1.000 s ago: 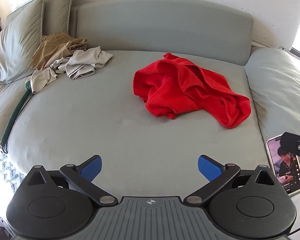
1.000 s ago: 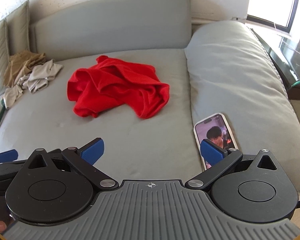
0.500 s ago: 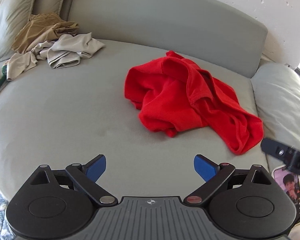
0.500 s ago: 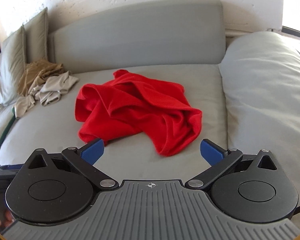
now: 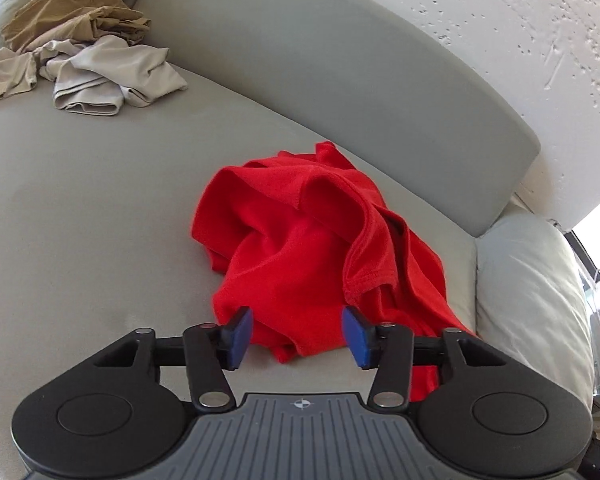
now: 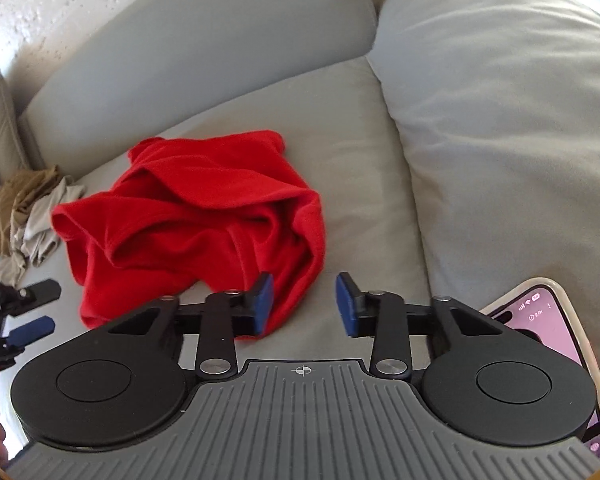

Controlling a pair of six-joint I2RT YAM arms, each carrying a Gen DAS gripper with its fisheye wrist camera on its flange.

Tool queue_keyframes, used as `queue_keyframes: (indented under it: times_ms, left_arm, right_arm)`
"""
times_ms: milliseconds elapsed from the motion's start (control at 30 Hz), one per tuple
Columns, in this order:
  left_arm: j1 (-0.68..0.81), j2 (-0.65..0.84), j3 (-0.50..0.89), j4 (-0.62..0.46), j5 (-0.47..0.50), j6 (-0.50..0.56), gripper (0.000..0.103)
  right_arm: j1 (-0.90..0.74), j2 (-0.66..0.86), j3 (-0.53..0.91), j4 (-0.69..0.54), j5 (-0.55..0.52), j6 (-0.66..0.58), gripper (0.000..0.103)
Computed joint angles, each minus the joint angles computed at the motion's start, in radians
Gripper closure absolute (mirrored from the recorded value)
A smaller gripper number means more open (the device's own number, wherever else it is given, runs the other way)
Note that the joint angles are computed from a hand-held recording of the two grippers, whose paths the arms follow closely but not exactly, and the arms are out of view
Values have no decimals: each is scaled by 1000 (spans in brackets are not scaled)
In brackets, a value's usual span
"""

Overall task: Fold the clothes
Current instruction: 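Lower both grippers onto the red T-shirt and close on its fabric, then lift the red T-shirt with both grippers and shake it out in the air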

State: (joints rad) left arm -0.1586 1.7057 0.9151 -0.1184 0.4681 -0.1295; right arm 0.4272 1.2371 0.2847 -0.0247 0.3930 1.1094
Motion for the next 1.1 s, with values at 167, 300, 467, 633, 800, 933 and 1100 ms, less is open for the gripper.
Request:
queue_keyframes:
  times_ms: [167, 300, 467, 633, 800, 933, 1100]
  left_arm:
    - [22, 25, -21, 101, 110, -75, 57]
    - [24, 45, -8, 137, 142, -97, 56]
    - [45, 134, 60, 135, 230, -239, 53]
    - [53, 238, 76, 333, 298, -570, 56]
    - [41, 263, 85, 429, 309, -636, 65]
    - [24, 261, 107, 425, 286, -613, 66]
    - [6, 310, 219, 278, 262, -548, 80]
  right_arm:
    - [-138, 101, -82, 289, -101, -42, 71]
    - [-222, 227, -55, 402, -159, -66, 76]
    - [-274, 186, -63, 381, -182, -48, 101]
    - [-306, 57, -108, 320, -207, -49, 101]
    - [-328, 30, -125, 314, -225, -61, 101]
    - [-334, 18, -129, 305, -241, -71, 101]
    - [-352, 11, -126, 291, -267, -92, 100]
